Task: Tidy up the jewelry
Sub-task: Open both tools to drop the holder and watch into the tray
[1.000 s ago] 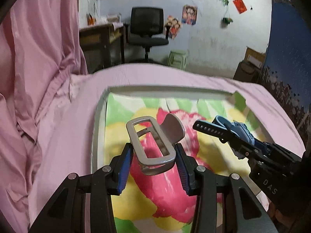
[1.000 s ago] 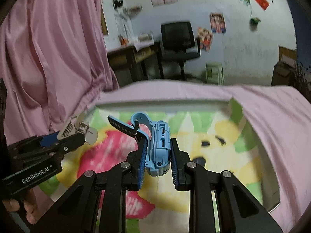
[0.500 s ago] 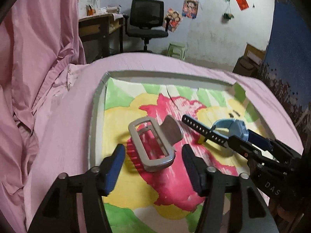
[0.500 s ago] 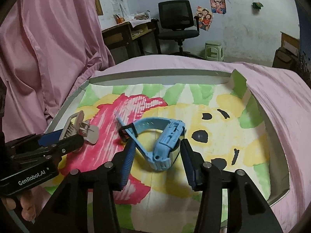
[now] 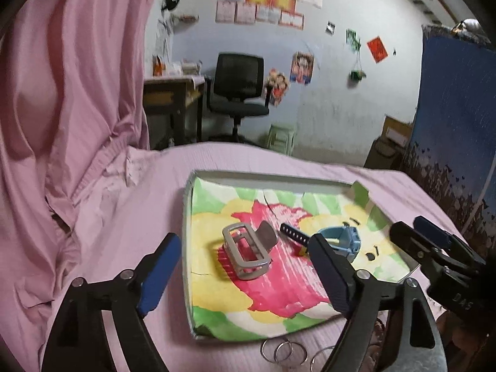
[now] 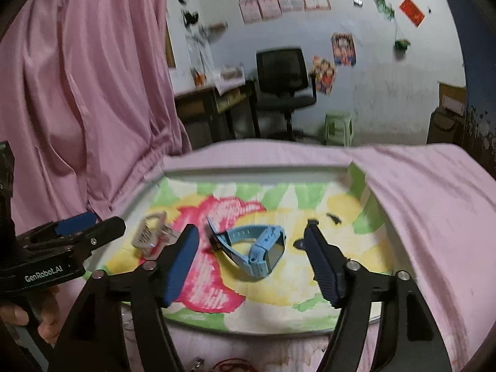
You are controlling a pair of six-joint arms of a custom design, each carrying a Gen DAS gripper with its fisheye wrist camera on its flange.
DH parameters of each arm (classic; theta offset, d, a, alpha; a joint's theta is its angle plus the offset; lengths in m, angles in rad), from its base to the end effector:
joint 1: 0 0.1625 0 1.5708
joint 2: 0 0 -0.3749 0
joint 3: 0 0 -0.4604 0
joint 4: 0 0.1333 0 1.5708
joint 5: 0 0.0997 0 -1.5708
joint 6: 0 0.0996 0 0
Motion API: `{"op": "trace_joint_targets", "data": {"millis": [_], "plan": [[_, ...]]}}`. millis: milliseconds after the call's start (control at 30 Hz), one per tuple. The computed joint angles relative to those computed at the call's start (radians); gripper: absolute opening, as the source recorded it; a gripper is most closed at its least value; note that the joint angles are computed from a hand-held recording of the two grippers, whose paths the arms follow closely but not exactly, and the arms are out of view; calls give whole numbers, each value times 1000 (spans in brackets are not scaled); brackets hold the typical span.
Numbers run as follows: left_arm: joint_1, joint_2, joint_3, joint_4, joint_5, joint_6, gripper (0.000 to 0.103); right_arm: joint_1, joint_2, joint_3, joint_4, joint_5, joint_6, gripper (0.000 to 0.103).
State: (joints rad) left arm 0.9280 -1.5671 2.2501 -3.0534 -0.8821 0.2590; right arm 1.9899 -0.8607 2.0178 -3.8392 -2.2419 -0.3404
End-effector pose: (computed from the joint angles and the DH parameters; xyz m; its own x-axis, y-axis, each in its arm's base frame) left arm -0.1323 -0.5046 0.2647 -0.7544 0.2377 -0.6118 0.6321 0.5142 -0.5797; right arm 0.2864 -0.4675 0.0800 -0.8279 0.0442 0.5592 -0.4847 0.4454 -0.7528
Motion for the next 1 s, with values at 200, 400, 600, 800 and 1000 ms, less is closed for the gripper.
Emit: {"op": "trace_joint_targets", "data": {"millis": [200, 400, 600, 800, 1000], "plan": [[-38, -87, 99, -135, 7, 41, 95, 51, 15, 24, -167, 2, -90, 80], [-86, -178, 194, -231, 24, 93, 98, 93, 17, 61, -288, 8, -148, 82], [-133, -288, 284, -245, 51, 124, 98, 138, 25, 94, -352, -9, -188, 82], [-154, -415, 361, -178, 72, 118, 98, 170, 18, 140, -372, -35, -190, 82], [-158, -554, 420, -32, 89, 74, 98, 186, 10, 187, -347, -65, -166, 82]]}}
